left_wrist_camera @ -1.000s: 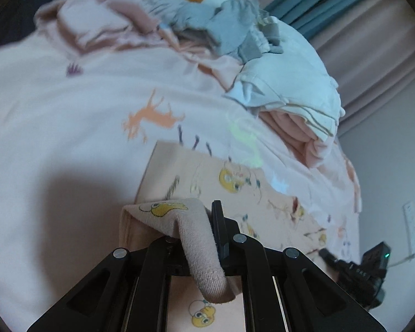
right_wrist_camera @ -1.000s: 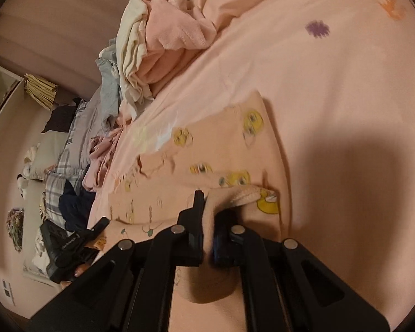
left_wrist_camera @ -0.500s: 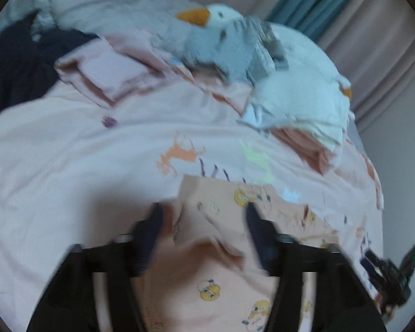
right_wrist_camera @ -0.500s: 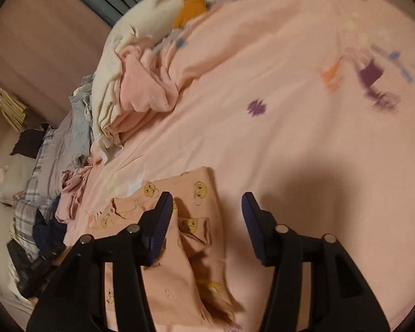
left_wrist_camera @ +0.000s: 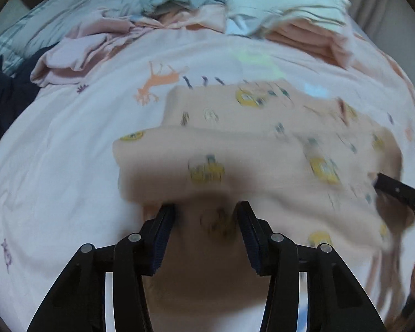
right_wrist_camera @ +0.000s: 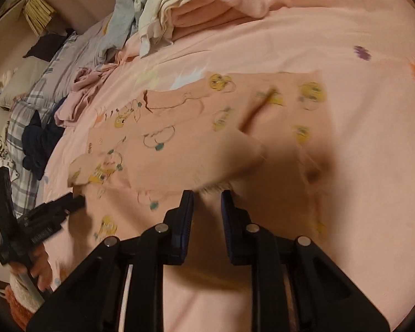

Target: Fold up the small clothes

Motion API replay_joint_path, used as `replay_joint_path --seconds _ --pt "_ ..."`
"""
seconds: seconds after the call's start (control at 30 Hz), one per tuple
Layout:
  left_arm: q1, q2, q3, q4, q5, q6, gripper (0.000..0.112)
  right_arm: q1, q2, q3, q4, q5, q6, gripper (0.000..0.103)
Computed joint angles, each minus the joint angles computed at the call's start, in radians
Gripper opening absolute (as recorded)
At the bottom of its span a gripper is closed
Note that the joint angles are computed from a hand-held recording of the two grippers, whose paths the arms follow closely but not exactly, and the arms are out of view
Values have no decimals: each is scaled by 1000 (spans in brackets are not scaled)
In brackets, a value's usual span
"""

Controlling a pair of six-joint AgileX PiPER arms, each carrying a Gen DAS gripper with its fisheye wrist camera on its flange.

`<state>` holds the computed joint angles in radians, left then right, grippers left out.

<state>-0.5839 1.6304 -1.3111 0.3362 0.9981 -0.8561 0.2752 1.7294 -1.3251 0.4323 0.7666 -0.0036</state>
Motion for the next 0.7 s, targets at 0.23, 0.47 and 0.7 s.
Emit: replay_joint_path --seconds 0.23,0.47,0.7 --pt "134 -24 -132 2 -128 -36 50 -174 69 -156 178 37 -2 25" --pt "268 -244 112 -239 -67 151 65 -269 -49 -43 105 107 -178 60" --pt "384 -317 312 -436 -83 292 65 -269 -5 9 256 134 -269 42"
